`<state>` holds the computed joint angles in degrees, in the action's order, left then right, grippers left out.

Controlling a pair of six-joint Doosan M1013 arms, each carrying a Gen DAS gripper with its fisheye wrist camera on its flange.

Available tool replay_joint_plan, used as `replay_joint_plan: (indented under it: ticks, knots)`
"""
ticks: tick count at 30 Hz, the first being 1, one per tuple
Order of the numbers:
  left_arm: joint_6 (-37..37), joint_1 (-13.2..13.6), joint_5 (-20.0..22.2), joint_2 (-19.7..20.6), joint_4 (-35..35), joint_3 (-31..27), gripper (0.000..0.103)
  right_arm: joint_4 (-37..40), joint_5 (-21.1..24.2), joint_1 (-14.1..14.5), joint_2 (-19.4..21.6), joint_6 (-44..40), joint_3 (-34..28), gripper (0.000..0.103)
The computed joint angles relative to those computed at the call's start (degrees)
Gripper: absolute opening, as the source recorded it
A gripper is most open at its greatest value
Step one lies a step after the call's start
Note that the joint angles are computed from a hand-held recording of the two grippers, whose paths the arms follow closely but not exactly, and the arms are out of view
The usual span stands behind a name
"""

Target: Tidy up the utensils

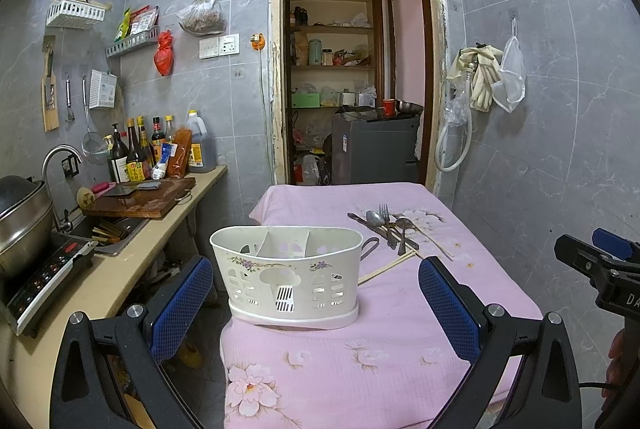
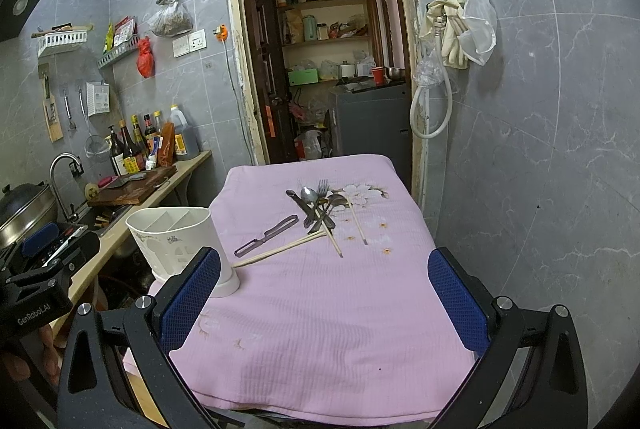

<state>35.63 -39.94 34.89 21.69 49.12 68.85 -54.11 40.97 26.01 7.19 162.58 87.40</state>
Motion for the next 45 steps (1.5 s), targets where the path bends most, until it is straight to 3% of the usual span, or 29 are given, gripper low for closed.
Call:
replay_joint_plan:
  ticks: [27,36,41,45]
  knots:
    - [1.86,-0.02,-0.50,0.36,-1.85,-1.26,0.103,1.28,0.06,-0.83,0.24,-0.48,-0.13,0.102]
    - [6.77,0.22,-3.59,5.80,-4.22,-9.99,0.103,2.47,-0.57,-3.97,1.60,-2.68,-3.66,0.102]
    - [12.76,0.50,-3.21,10.46,-8.73,-18.00,0.103,4.22,-4.97,-7.36,2.67,-5.68,-5.73,0.102]
    - [17.36,0.80,0.07,16.07,-14.07,-27.75,0.103,5.83,-8.93,-10.50,4.36,-8.99,-7.94,0.102]
